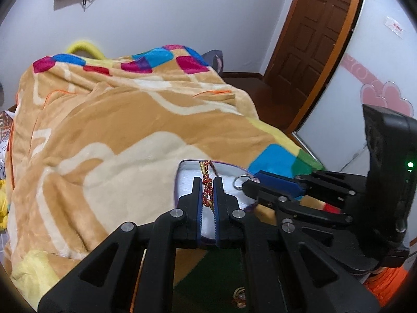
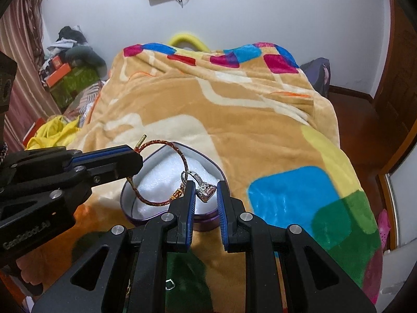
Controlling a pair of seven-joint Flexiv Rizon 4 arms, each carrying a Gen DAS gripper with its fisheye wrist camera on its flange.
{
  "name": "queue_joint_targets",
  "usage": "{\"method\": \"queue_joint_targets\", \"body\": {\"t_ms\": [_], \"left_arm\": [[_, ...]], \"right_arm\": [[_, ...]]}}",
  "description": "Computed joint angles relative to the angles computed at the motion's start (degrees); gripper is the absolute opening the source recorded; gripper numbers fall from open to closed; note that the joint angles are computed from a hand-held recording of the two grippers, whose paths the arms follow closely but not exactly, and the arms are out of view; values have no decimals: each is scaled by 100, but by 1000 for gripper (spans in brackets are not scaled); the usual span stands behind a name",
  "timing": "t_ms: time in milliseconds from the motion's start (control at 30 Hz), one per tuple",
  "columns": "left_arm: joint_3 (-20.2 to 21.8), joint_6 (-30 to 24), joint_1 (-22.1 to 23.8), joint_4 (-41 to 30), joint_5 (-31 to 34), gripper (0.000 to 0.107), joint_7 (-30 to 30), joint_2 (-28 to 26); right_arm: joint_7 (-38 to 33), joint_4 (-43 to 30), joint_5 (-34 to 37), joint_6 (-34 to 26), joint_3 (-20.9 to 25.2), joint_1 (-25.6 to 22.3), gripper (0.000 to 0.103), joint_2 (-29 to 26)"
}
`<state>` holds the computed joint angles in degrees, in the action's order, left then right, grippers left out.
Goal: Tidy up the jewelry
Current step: 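Carry the orange bracelet into the purple heart tin, open left gripper, then grasp the red beaded bracelet from the pile with the right gripper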
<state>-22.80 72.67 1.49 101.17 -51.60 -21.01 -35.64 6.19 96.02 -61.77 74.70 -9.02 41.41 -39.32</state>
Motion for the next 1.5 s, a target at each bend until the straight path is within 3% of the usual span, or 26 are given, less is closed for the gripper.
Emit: {"method": "queue_joint_targets", "body": {"t_ms": [433,800,1133,1267,1500], "left_arm": [[122,114,-31,-14,352,8,-212,-27],[-187,491,248,361,253,24,57,259],[-517,838,400,949,-883,40,1099,855],[-490,866,313,1161,-1508,48,1646,1129],[-276,871,19,1483,-2550,58,2411,1563]], "right_arm": [[-866,-274,699,-428,254,-20,15,-128],[-1046,-232,803,-836,289,127,17,78],[-200,139,-59,-1099,351,174,21,572],[203,273,-514,-1401,482,159,34,773],[763,475,-1066,-1664,845,-8,36,1004]]}}
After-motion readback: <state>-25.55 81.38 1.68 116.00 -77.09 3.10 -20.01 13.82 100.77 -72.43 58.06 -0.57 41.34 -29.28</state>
